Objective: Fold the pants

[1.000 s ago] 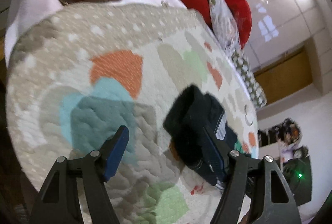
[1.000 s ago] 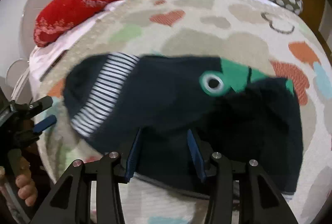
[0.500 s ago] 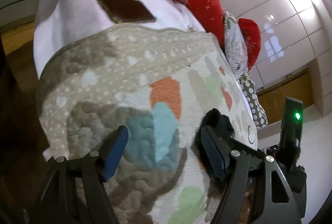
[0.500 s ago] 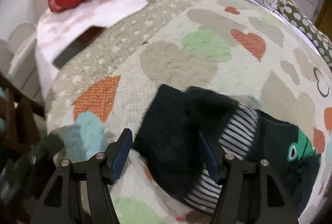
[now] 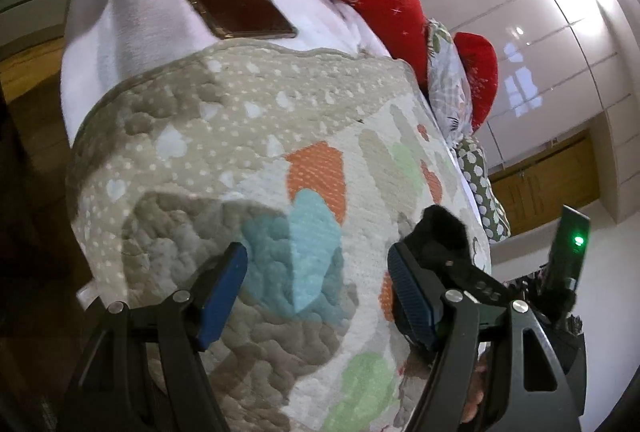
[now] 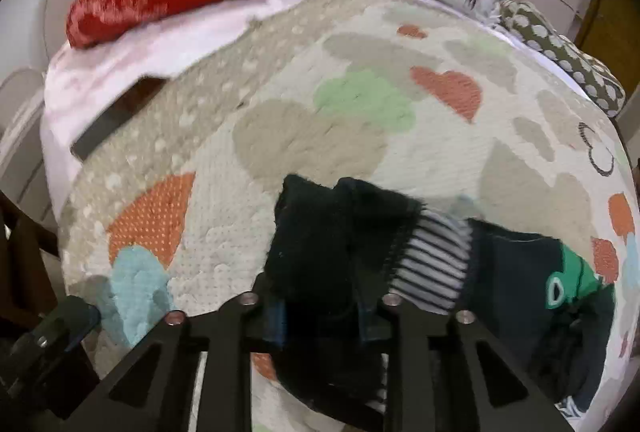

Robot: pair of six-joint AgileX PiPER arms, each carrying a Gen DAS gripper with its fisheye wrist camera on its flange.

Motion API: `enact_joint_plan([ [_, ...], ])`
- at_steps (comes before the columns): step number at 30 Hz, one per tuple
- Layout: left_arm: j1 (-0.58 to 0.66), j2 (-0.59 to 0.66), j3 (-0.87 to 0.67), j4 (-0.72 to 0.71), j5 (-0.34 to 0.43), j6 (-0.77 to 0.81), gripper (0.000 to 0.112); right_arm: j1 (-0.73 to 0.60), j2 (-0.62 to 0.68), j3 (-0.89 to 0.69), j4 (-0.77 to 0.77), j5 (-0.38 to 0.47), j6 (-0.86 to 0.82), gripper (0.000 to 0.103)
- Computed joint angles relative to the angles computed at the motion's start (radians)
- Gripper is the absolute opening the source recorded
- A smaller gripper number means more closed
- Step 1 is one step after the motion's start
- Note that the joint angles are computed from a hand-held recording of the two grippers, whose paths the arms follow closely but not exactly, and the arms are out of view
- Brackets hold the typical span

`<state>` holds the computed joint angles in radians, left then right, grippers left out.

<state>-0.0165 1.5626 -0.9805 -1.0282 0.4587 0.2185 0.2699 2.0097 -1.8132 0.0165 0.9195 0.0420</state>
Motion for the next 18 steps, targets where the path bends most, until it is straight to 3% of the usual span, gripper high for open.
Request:
enact_joint_plan([
  [4, -0.06, 0.016, -0.048, 0.066, 0.009, -0.055, 0.072, -0.073, -0.105, 0.109, 0.132, -0.062, -0.102, 0.024],
  [8, -0.148, 0.077, -0.151, 0.15, 0.051, -0.123, 0.072, -0.184, -0.171, 0.166, 0.338, -0.051, -0.231, 0.024],
  [14, -0.334, 0.237, -0.42, 0.56, 0.046, -0.426, 0.072, -0.391, -0.227, 0.221, 0.574, -0.004, -0.38, 0.024],
  [18, -0.415, 0.385, -0.651, 0.611, 0.194, -0.433, 0.041, -0.516, -0.222, 0.232, 0.708, 0.049, -0.461, 0.024],
])
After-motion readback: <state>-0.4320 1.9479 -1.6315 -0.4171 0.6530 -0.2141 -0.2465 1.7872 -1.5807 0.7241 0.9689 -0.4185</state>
